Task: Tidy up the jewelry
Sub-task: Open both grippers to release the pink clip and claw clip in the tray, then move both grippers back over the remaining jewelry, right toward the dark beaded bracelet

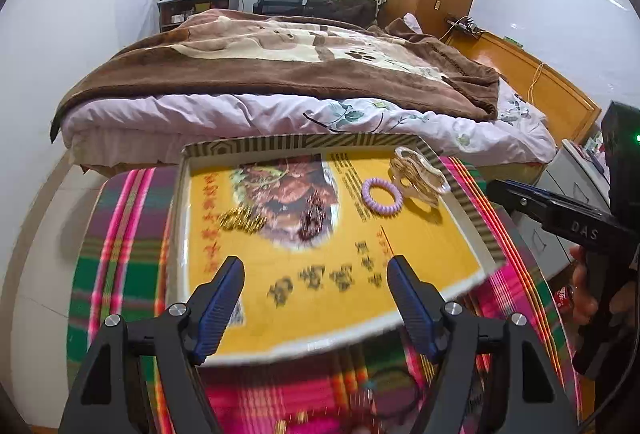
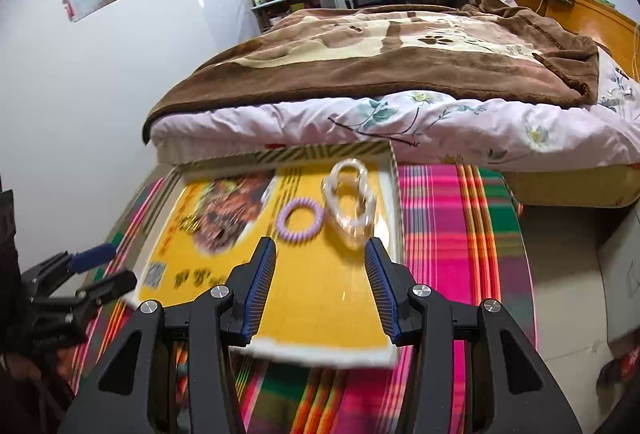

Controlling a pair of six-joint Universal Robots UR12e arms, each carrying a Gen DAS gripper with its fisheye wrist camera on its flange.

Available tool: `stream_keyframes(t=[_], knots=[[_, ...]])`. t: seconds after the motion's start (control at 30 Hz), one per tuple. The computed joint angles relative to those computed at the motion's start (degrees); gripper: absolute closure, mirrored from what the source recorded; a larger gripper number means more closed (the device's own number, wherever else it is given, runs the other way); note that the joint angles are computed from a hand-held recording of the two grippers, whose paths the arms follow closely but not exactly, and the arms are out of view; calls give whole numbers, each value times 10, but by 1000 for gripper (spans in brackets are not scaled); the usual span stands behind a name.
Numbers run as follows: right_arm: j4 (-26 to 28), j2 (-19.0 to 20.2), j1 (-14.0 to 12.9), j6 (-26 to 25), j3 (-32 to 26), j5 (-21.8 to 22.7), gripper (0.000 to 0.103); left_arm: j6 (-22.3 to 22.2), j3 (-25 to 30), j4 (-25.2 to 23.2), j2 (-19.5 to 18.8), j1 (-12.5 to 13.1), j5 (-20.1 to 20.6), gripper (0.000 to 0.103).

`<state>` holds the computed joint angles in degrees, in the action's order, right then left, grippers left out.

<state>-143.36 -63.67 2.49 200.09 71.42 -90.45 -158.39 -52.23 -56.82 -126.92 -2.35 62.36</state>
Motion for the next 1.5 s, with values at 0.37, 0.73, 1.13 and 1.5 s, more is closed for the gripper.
stream_keyframes(t=[0.37, 0.73, 1.13, 1.5], knots=[[-31, -60, 12, -16, 107, 30, 56, -2, -149, 60, 87, 40, -15, 29], [-11, -68, 31, -74, 146, 27, 56, -31, -223, 86, 125, 75, -35, 26], [14, -51, 54, -153, 128, -26, 49, -43, -236, 69, 128, 83, -34, 26], [8, -41, 59, -155, 118, -27, 48, -43, -233, 58, 126, 84, -26, 26]])
